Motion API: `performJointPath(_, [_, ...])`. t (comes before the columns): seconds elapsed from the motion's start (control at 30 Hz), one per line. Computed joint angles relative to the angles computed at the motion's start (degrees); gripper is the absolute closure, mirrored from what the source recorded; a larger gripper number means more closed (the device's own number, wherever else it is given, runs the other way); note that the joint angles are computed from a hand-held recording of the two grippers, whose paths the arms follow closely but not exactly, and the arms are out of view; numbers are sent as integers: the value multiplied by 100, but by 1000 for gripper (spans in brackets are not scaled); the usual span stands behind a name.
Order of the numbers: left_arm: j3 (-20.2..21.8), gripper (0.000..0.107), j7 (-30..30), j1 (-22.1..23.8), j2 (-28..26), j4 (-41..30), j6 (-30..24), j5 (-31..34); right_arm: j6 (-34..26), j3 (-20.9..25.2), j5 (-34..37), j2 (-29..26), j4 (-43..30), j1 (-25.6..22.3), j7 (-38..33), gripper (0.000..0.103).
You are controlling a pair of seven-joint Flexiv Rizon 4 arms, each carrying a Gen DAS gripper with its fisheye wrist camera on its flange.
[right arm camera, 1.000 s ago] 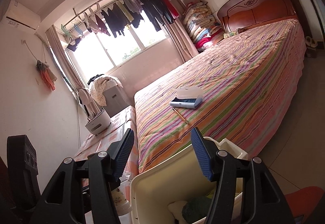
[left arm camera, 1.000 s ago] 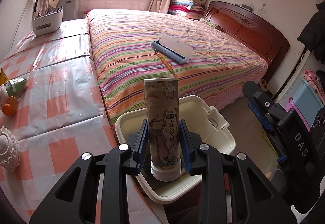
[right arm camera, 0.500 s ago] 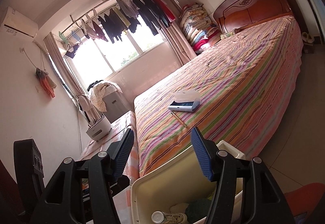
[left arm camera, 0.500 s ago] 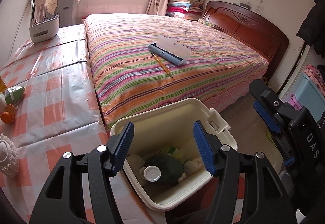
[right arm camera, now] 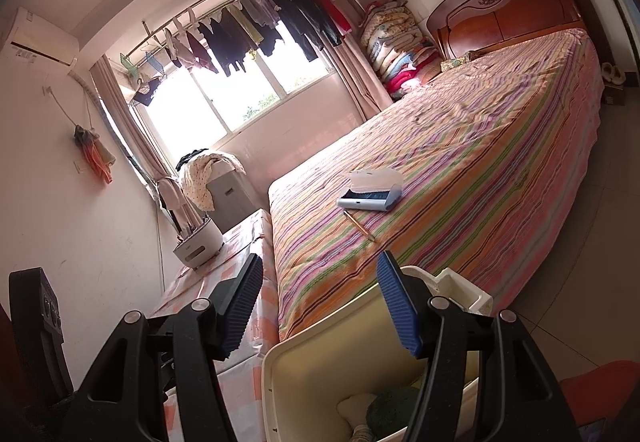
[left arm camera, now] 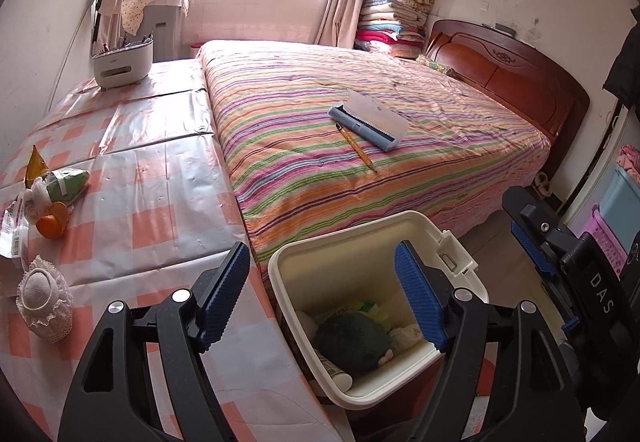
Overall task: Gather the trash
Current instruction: 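Move both tools back to the table toward the medicine box and lace pad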
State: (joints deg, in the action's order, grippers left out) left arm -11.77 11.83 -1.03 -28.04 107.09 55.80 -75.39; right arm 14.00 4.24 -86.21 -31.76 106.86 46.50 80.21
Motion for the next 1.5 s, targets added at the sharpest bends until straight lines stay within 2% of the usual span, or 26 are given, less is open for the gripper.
performJointPath(0.07, [28,32,-138,30,-29,-63,-16,47,14,-5,-14,-13,-15,-1,-13,39])
performJointPath(0.3, [58,30,-435,207,-113,-336,70,95,189,-49,-49,-109,-176,-23,-262,38])
performJointPath(0.47, [22,28,-462,375,-210,-627,312,-84,390,-115,-102,-203,-332,-34,-390,38])
performJointPath(0.57, [42,27,-699,488,-364,-911,416,-9,538,-164,-133,-275,-452,-39,-530,38])
performJointPath(0.7, [-18,27,-891,636,-675,-1427,941,44,698,-229,-134,-372,-609,-27,-727,38])
performJointPath(0.77, [7,26,-1284,710,-920,-1789,1158,336,835,-259,-127,-423,-691,-46,-835,38])
performJointPath(0.83, [168,25,-1987,741,-1258,-2282,1232,898,983,-294,-110,-487,-790,-62,-947,38])
performJointPath(0.9, [464,25,-2840,743,-1668,-2904,1032,1609,1096,-341,-94,-562,-908,-52,-1053,38])
performJointPath(1.03, [1096,25,-4591,776,-2571,-4366,300,2747,1418,-462,-129,-741,-1199,-48,-1352,38])
performJointPath(1.17, [1416,25,-5861,956,-3360,-5766,-640,3441,2432,-647,-487,-1004,-1690,-254,-1771,38])
performJointPath(1.27, [1462,25,-6429,1092,-3791,-6583,-1196,3798,3398,-823,-561,-1436,-2471,-390,-2602,38])
performJointPath(1.33, [1438,25,-6653,1161,-4009,-6994,-1406,3998,4112,-927,-413,-1867,-3185,-475,-3403,38])
performJointPath(1.43, [1405,25,-6983,1250,-4340,-7642,-1833,4287,4816,-869,372,-2651,-4385,-580,-5005,38])
performJointPath(1.5, [1412,25,-7188,1280,-4599,-8138,-2094,4491,5078,-634,1081,-3234,-5243,-664,-6209,38])
